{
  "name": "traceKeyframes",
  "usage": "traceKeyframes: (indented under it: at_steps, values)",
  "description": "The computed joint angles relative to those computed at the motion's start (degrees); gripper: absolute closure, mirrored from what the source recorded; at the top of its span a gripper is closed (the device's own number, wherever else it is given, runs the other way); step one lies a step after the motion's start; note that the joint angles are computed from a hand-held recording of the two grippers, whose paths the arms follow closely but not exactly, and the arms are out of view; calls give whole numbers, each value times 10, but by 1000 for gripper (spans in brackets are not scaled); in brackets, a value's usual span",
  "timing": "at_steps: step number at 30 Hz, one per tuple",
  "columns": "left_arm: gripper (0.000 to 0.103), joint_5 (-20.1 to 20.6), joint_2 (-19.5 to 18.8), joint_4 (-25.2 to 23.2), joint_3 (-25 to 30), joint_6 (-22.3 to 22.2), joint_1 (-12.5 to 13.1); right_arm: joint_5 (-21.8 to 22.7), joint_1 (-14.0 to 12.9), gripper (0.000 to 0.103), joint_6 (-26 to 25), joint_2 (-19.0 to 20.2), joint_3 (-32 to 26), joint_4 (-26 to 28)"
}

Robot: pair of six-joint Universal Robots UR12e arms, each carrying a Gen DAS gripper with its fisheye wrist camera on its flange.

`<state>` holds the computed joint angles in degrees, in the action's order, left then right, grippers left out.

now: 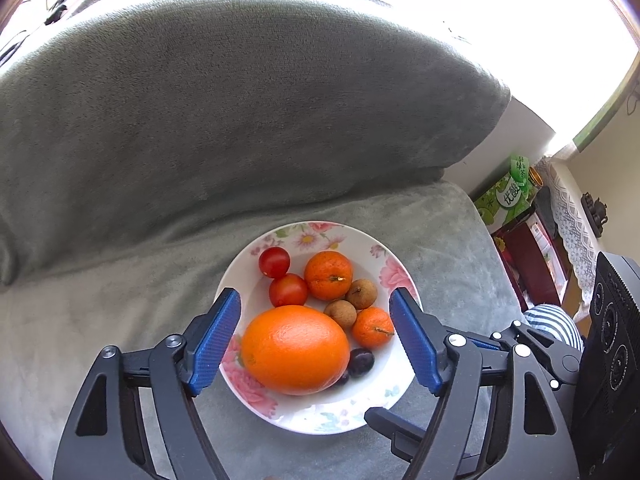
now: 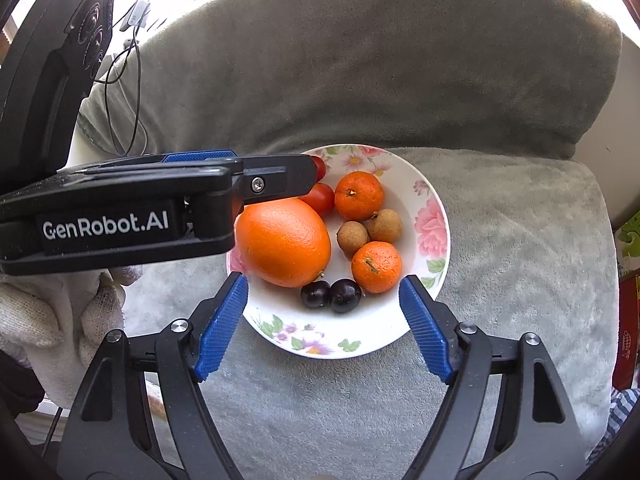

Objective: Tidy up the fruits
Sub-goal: 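Move the right gripper toward the pomelo segment on the towel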

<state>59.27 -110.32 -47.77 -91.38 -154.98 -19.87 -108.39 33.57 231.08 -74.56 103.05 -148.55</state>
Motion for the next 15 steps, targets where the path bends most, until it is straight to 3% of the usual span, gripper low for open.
traceKeyframes:
  at_steps: [15]
  values:
    - [26, -6, 19, 20, -19, -6, 13, -29, 15, 21, -1, -3, -13, 17]
